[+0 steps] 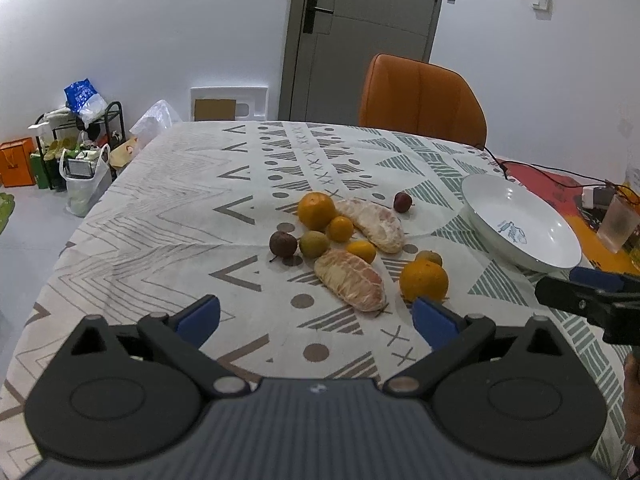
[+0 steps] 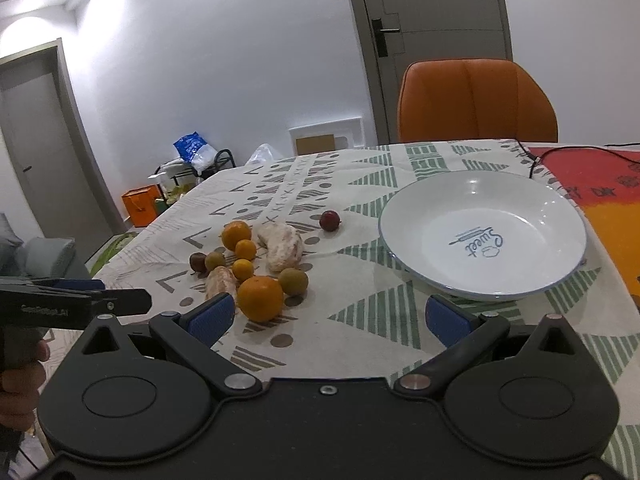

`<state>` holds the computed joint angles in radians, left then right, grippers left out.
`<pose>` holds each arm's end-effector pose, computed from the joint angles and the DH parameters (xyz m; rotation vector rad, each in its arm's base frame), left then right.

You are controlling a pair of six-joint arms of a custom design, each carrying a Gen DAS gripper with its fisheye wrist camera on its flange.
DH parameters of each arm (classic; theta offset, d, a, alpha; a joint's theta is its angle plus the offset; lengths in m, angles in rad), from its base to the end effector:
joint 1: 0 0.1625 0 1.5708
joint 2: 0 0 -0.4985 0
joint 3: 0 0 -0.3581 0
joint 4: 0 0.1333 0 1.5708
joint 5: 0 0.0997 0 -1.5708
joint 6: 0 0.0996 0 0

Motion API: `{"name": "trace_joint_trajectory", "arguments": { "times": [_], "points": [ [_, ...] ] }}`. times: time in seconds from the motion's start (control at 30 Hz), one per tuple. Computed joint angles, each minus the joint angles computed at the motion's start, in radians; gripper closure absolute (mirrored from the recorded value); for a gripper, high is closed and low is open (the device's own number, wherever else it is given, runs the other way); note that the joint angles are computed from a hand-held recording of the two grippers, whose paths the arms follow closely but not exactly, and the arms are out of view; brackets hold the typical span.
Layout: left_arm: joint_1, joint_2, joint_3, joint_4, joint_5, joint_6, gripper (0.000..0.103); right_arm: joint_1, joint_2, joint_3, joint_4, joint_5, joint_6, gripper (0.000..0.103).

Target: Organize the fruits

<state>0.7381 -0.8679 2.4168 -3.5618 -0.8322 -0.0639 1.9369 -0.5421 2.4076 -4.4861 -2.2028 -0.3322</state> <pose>-0.1993 -0.4522 0.1609 0.7374 2.4038 -0.9275 0.2279 -0.3864 0.1235 0.3656 -2.2369 1.3018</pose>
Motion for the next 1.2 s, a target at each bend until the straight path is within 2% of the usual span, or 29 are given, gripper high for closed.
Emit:
{"name": "trace_joint_trajectory", "arguments": {
  "times": [0.23,0.3,0.43,0.53,0.7,0.9,1.13,1.2],
  "points": [
    [0.020,0.025,-0.025,-0.013,-0.017,0.008,0.002,-0.019,0.000,-0.007,0.015,0.046,-0.012,0.003],
    [0.024,0.028,-0.030,-0.015,-0.019,0.009,0.005,-0.029,-0.005,-0.006,0.032,0.065,-0.008,0.009],
    [0.032,0.032,-0.037,-0.020,-0.023,0.010,0.010,-0.043,-0.011,-0.012,0.070,0.099,0.000,0.014],
    [0.044,0.032,-0.044,-0.014,-0.031,0.010,0.015,-0.055,-0.017,-0.020,0.104,0.128,0.006,0.021],
    [0.064,0.034,-0.054,-0.010,-0.045,0.012,0.017,-0.070,-0.023,-0.042,0.169,0.163,0.021,0.034],
    [0.090,0.039,-0.074,0.003,-0.057,0.016,0.020,-0.081,-0.030,-0.074,0.252,0.187,0.040,0.045],
    [0.114,0.046,-0.092,-0.008,-0.069,0.044,0.021,-0.090,-0.028,-0.113,0.324,0.192,0.047,0.048],
    [0.122,0.045,-0.098,0.002,-0.078,0.041,0.021,-0.091,-0.023,-0.126,0.340,0.187,0.046,0.052]
  ]
}}
